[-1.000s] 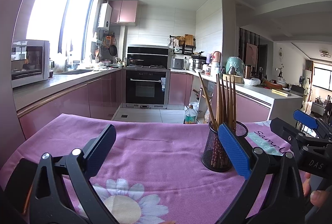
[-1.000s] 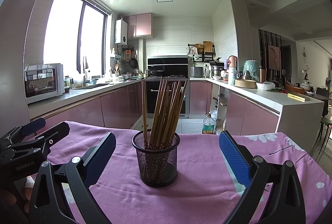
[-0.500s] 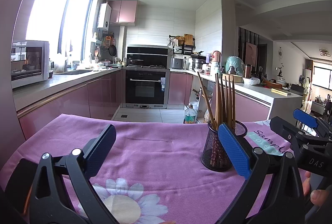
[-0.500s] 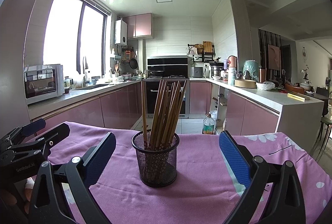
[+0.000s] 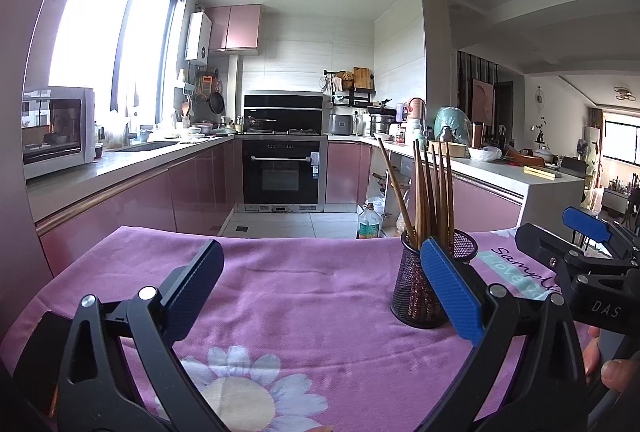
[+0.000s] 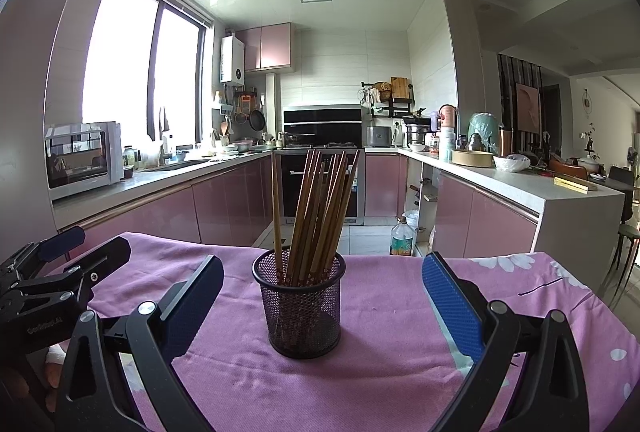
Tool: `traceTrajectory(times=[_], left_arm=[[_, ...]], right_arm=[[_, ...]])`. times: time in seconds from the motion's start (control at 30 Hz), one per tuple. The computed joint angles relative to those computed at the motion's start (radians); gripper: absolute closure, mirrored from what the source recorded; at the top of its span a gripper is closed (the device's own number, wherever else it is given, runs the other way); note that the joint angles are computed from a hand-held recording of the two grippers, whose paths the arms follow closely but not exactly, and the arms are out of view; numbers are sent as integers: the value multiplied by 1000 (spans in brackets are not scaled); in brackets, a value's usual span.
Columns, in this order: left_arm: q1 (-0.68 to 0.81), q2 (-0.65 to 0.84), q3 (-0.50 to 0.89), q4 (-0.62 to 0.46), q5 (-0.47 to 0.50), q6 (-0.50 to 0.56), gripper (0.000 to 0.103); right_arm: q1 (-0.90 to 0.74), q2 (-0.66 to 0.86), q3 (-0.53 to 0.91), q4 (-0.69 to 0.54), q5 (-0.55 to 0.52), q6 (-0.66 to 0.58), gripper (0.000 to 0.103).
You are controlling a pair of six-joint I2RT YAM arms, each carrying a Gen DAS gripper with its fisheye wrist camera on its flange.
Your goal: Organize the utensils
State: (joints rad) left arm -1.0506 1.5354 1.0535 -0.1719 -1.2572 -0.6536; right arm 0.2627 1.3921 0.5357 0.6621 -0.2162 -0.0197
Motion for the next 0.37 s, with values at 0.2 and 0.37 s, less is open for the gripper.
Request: traceTrajectory(times=[0.2,0.37], left_arm=[[22,4,27,-89,55,-79,6],[86,-1,44,-228,151,-204,6]], right_arm=[[-2,1,8,-17,-4,0,7],[-41,29,53,-94,-34,-28,7]])
